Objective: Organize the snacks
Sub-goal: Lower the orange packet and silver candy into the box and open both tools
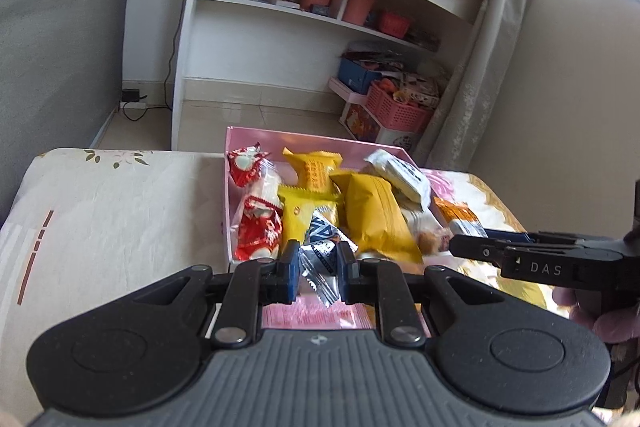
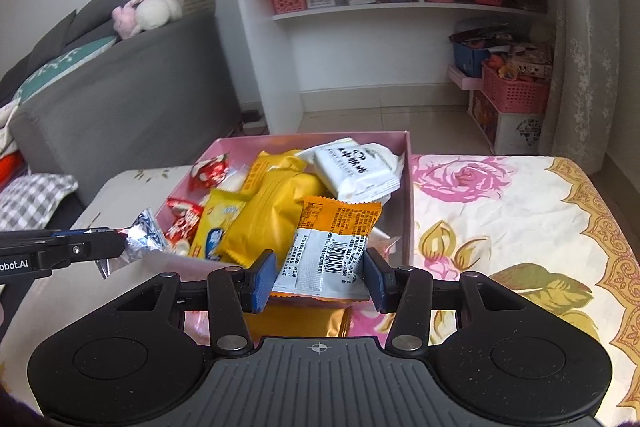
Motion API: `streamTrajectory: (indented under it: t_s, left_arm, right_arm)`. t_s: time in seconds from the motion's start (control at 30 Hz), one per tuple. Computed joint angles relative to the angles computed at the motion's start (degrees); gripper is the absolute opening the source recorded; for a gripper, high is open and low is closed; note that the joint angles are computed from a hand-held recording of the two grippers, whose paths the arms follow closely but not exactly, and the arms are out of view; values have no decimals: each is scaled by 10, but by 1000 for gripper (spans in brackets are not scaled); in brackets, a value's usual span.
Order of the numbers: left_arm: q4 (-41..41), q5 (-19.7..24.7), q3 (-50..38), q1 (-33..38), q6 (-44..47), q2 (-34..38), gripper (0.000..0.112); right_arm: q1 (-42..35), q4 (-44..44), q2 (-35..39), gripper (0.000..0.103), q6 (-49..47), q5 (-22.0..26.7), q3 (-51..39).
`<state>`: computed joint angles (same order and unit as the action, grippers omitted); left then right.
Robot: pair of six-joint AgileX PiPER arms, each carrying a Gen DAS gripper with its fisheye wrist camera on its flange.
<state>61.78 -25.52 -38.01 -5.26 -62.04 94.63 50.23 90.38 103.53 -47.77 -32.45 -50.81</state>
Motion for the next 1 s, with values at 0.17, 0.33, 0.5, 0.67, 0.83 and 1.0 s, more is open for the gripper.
streamTrajectory:
  t_s: [0.17, 0.33, 0.5, 0.67, 0.83, 1.0]
  left_arm:
    - [-85, 21, -28, -20, 41, 36, 17]
    - [-162, 32, -46, -36, 96, 61, 17]
    - [-216, 47, -66, -47, 150, 81, 17]
    - [-273, 53, -70, -56, 210, 95, 17]
    - [-316, 53, -67, -59, 258, 91, 24]
    - [-360, 67, -64, -69, 298, 81, 49]
  right_arm:
    - [-21, -2, 19, 46, 14, 4, -19]
    - [-32, -13, 34, 47, 34, 7, -35]
    - [-38, -26, 51, 47, 55, 6, -46]
    - [-38, -21, 70, 47, 46, -2, -60]
    - [-38, -13, 75, 47, 41, -4, -65]
    - [-36, -3, 69, 72, 43, -9, -65]
